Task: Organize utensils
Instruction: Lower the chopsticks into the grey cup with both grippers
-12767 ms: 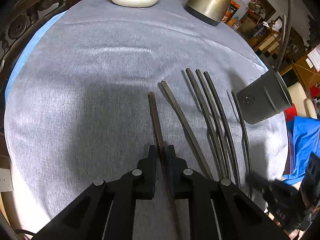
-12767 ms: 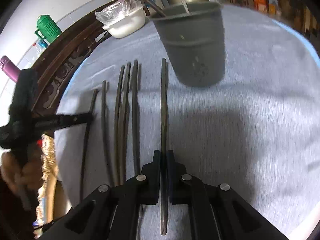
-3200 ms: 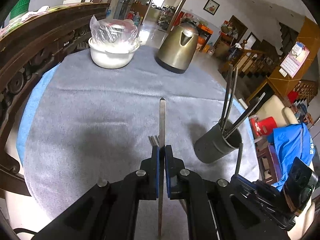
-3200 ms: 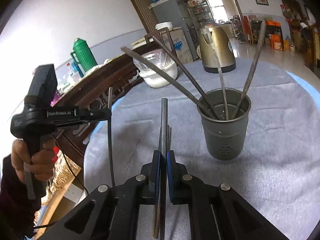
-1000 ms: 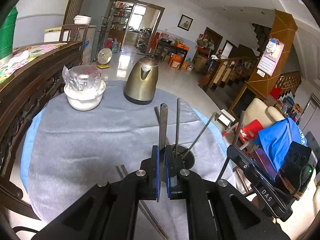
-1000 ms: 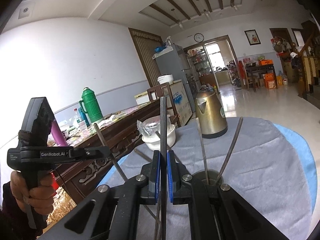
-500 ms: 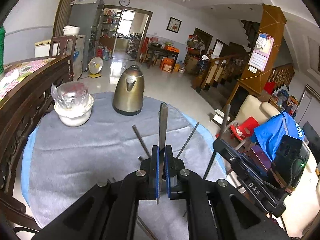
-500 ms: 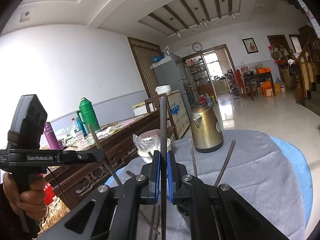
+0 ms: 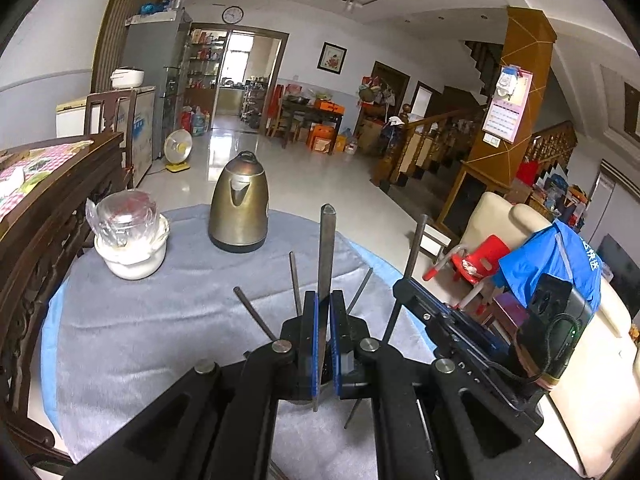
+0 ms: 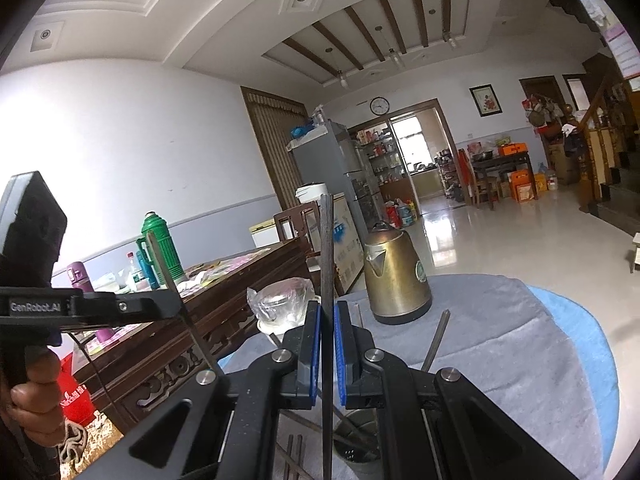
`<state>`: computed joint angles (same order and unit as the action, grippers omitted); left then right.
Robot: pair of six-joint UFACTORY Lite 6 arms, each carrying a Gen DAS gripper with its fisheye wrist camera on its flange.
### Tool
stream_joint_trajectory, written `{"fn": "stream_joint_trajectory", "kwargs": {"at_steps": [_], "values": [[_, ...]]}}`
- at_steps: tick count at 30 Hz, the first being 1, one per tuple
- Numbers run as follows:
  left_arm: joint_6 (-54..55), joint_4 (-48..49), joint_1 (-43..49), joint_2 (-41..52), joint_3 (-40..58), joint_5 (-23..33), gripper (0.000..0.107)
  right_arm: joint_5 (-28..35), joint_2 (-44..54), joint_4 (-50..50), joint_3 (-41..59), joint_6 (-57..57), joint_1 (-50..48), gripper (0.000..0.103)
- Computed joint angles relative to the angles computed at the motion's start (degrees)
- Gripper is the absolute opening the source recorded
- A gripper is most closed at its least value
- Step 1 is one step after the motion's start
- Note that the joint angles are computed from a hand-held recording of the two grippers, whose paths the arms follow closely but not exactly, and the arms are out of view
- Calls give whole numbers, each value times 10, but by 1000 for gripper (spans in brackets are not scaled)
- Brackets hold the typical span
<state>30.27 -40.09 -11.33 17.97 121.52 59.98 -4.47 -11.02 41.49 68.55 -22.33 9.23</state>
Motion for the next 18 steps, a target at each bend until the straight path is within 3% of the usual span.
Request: {"fn": "stream_joint_trajectory", "kwargs": {"at_steps": [6, 18], "values": [[-25, 17, -16, 30, 53, -3, 6, -11, 23, 34, 27, -35, -7, 7], [-60, 53, -47, 57, 88, -23, 6, -11, 75, 14, 79, -3, -29, 7]]}}
